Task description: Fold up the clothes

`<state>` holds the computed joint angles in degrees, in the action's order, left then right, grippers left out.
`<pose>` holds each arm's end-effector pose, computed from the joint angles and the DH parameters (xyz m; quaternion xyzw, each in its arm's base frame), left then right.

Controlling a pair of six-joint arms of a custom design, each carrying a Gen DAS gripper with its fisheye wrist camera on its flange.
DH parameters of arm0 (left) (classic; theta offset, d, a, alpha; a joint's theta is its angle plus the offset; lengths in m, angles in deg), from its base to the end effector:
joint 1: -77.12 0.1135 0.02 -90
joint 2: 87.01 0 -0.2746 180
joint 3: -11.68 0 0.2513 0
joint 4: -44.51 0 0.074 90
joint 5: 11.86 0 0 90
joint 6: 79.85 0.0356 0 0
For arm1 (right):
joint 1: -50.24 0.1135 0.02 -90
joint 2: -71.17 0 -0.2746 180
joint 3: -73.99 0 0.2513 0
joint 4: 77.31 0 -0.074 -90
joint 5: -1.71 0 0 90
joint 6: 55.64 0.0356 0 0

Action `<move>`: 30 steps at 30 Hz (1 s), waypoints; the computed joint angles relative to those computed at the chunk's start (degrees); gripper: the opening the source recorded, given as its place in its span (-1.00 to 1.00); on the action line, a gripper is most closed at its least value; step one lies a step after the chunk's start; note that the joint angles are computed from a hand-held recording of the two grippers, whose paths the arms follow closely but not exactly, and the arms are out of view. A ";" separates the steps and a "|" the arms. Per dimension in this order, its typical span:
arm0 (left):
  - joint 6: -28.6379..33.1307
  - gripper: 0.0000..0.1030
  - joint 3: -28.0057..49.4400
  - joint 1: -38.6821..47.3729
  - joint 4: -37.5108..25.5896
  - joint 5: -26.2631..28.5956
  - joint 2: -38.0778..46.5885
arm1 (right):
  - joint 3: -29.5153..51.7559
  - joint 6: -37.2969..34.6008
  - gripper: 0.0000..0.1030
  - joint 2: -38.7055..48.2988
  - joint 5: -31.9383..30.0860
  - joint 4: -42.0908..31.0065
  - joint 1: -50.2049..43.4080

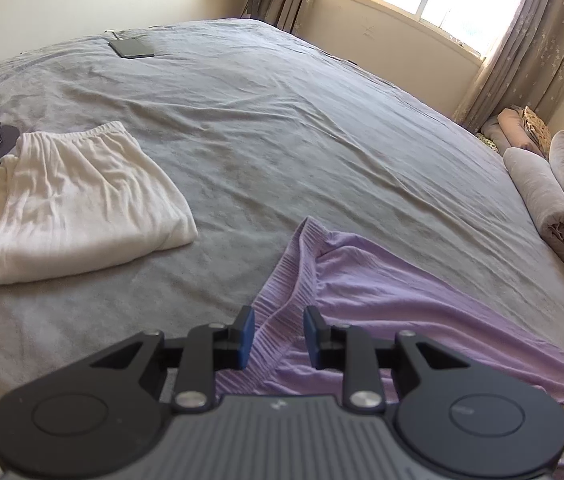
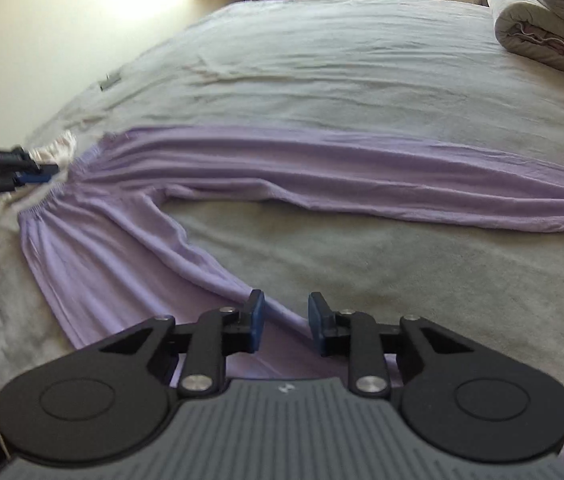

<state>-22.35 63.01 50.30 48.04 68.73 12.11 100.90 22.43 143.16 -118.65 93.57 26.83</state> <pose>0.2797 -0.1349 0.1223 -0.0773 0.9156 -0.1260 0.3740 0.1666 -0.0525 0.1118 0.0118 0.9218 0.1474 0.3583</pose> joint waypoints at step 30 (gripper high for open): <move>1.00 -0.48 -0.10 -1.48 -0.66 -0.40 -0.41 | -2.45 -2.22 -0.82 2.76 21.28 9.84 9.80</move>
<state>-21.36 62.91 48.82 47.38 68.33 11.70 98.45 20.22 145.92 -97.37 103.42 36.63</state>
